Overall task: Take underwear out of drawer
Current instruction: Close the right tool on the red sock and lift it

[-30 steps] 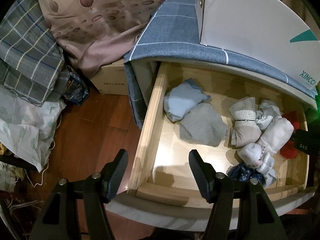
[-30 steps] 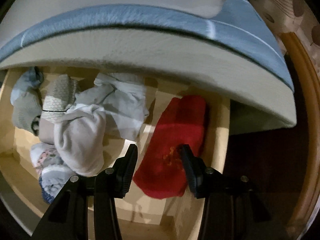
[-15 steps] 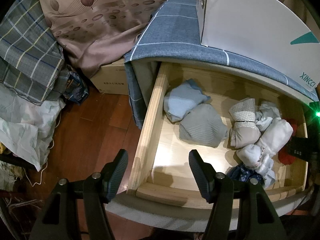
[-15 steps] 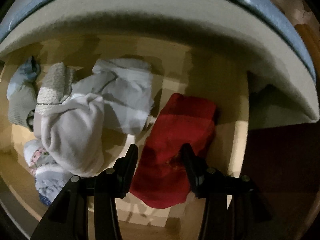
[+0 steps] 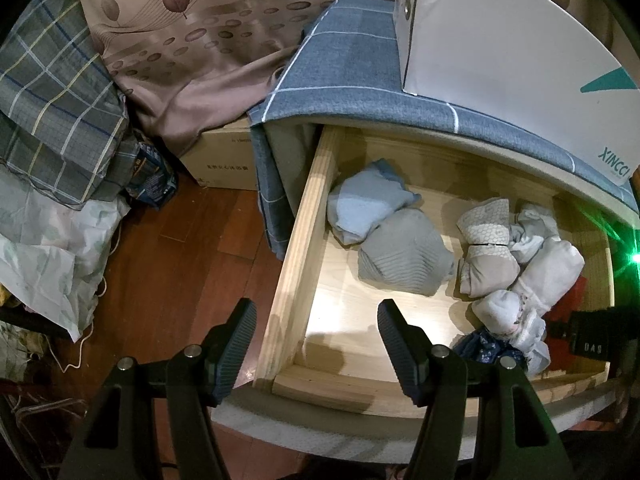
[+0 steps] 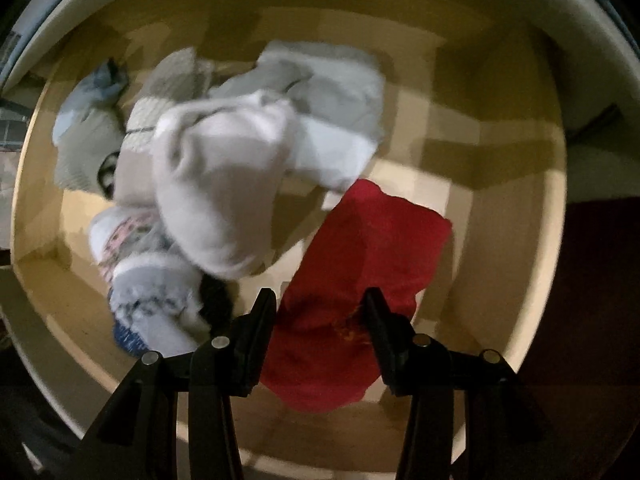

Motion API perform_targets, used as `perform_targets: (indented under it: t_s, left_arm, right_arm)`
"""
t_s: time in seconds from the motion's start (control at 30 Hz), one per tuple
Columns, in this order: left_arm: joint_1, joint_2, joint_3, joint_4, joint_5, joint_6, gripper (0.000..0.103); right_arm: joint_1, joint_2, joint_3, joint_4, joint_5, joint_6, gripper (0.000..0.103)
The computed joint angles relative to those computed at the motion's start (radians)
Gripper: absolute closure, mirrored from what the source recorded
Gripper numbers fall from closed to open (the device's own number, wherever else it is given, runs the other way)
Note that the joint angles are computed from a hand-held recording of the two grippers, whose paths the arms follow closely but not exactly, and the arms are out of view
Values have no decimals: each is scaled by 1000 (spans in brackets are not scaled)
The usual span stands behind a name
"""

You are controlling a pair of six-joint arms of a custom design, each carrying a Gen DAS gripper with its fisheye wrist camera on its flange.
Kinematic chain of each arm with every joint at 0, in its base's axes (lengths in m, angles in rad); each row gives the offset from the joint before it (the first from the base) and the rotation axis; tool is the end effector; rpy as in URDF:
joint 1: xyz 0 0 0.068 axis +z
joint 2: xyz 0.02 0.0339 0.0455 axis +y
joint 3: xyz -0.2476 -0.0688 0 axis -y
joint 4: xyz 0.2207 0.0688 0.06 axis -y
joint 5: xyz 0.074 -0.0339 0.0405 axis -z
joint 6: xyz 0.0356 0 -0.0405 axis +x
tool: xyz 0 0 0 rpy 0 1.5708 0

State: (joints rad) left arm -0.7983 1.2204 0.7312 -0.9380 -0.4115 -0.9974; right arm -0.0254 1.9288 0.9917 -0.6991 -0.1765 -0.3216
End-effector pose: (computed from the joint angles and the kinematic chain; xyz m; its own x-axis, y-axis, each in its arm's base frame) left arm 0.1311 -0.1142 0.1898 -0.8926 -0.1873 -0.4102 -0.2459 0.9647 0.0945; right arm 0.2787 -0.0008 0.0943 -0.9579 -0.2869 0.0066 -0.2807 0.9414 0.1869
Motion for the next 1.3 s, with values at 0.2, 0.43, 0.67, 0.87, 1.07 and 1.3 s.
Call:
perform_targets:
  t_s: [0.2, 0.43, 0.67, 0.87, 1.07, 1.3]
  left_arm:
    - [2, -3, 0, 0, 2, 4, 38]
    - [7, 4, 5, 4, 7, 7, 38]
    - [2, 15, 6, 14, 11, 4, 39]
    - [5, 13, 1, 17, 19, 4, 39]
    - [20, 21, -4, 30, 39, 19, 38]
    - [37, 35, -9, 44, 70, 33, 38]
  right_arm:
    - [-1, -40, -56, -34, -32, -2, 59]
    - [84, -72, -60, -12, -52, 134, 58]
    - [76, -135, -36, -67, -30, 150, 48]
    - [104, -42, -14, -46, 14, 190, 37]
    - [159, 46, 8, -16, 43, 233, 36]
    - [234, 100, -15, 30, 42, 280, 48]
